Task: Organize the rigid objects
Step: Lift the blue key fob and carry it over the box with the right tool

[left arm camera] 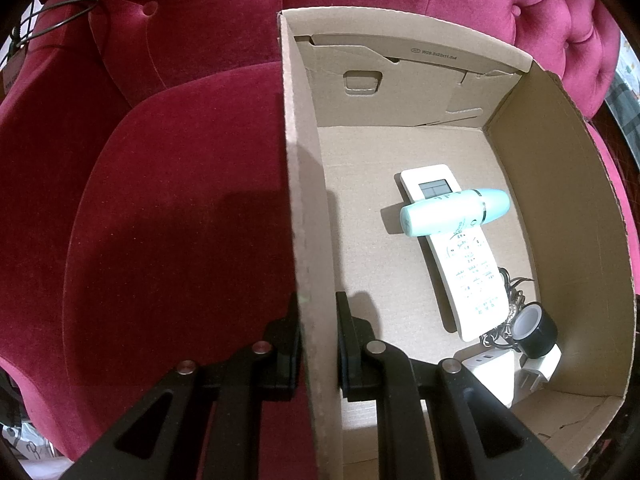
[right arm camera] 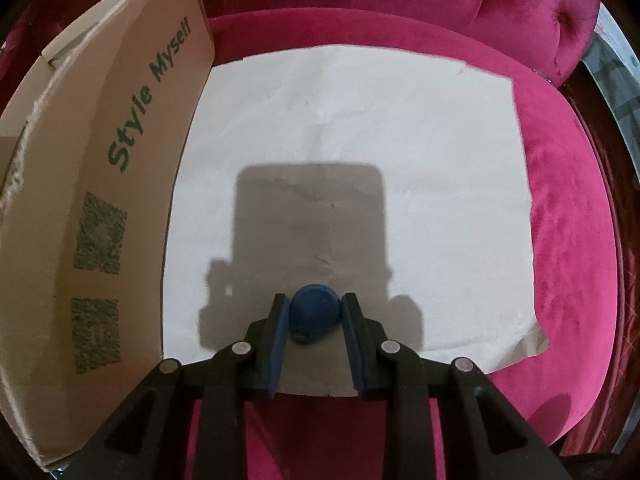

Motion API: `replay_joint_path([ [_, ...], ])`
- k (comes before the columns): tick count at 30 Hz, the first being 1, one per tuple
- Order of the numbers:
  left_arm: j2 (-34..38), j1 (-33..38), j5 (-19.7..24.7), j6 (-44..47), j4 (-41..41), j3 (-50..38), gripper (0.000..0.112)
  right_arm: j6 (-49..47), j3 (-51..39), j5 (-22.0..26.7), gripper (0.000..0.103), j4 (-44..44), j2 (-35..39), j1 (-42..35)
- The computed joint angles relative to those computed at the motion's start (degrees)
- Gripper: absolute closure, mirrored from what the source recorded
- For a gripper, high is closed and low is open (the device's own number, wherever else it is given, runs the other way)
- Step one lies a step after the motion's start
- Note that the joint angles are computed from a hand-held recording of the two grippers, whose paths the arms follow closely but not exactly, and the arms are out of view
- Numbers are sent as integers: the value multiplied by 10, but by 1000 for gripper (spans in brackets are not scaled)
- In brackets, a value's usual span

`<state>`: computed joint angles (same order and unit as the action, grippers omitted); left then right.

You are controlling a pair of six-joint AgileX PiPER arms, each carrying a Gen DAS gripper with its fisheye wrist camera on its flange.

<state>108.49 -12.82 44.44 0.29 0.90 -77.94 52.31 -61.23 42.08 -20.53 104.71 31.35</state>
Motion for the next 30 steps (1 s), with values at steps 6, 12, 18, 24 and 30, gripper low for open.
replay_joint_path([
  [6,0,1,0,1,-1,0,97,10,-5,13,75,-1,-12,0],
  [12,0,1,0,0,0,-1,97,34,1,38,75,-16,-40,16],
  [18,0,1,0,1,-1,0,97,45,-14,66,75,-23,-66,23],
  [24,1,1,-1,1,-2,0,97,40,-48,101,75,-33,-83,33],
  [30,2,1,-2,2,-3,1,97,20,-103,136,75,-34,-84,35],
])
